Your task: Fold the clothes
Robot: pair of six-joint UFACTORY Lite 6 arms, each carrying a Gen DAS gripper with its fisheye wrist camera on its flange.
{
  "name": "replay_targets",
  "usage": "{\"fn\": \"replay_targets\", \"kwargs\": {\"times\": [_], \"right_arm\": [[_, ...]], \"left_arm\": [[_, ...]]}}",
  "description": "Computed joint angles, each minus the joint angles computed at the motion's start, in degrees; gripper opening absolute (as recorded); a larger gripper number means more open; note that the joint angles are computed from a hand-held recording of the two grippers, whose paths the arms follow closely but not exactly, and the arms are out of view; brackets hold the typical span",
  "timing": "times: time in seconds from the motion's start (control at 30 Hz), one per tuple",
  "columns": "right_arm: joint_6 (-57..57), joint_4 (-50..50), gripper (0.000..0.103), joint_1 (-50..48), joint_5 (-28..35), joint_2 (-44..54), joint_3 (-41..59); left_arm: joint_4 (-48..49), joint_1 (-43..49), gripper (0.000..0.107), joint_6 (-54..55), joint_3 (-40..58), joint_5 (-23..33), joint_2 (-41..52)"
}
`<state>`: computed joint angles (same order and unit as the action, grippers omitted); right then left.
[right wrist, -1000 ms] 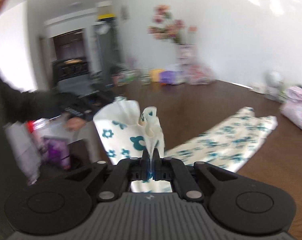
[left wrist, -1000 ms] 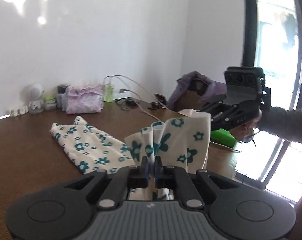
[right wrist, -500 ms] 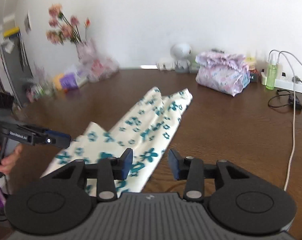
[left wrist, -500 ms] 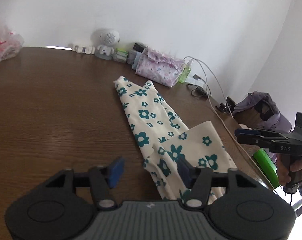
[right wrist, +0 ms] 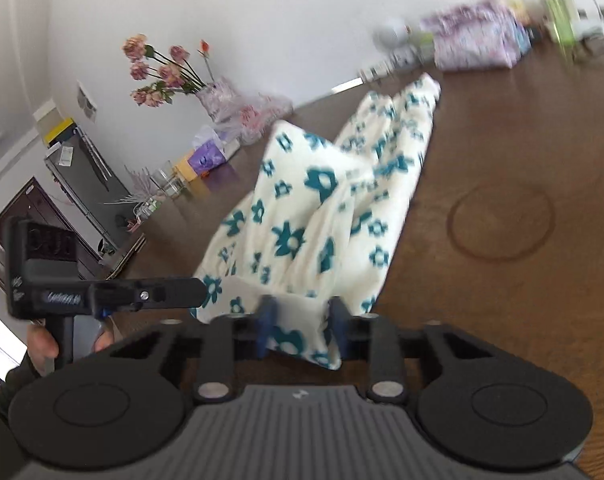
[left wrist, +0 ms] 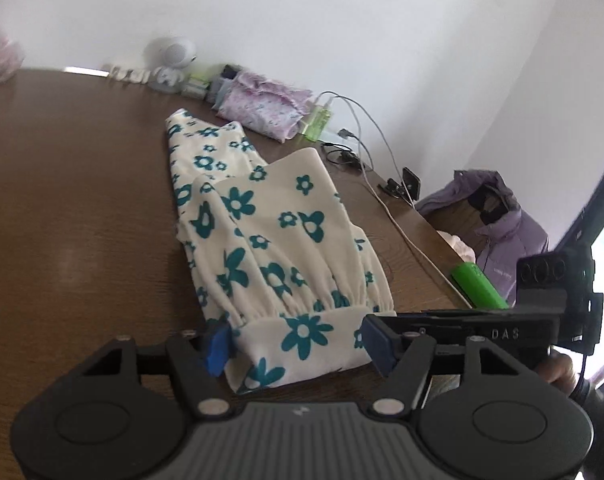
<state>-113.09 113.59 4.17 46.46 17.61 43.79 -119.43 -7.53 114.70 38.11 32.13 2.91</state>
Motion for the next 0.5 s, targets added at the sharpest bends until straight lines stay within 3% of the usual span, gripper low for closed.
{"fn": "replay_targets", "kwargs": {"times": [0.07,0.1,0.13,0.27,0.4,0.5], "right_arm": [[0.1,2.09,0.021,0.25,1.41,0.78,-0.97],[0.51,2.58,0.017,-0.15,2.54,1.26,-1.44],[1.82,2.54,0.012,-0.91,4.29,1.78,-1.93],[5.96,0.33,0.007,-3.29,7.54,-0.82,-6.6],[13.36,-10.15,0.007,-7.61,9.19,-9.1,-13.87],[16.12,-14.6,0.018,-9.36,7.07,-17.73,-19.06]], "left_arm": [[-3.63,-2.44,0.041,4.9,0.37,-3.31,0.71],[-3.31,-2.14,0.04,4.84,0.59,-2.69,1.63],[-1.92,-0.99,0.035,3.49,0.22,-0.7,2.07],[15.19,5.77,0.011,-8.17,-1.29,7.66,-0.03],[31.05,13.65,0.01,-12.87,-4.79,20.23,-2.25],[32.46,15.57,0.02,-13.3,-7.58,21.01,-3.99]]}}
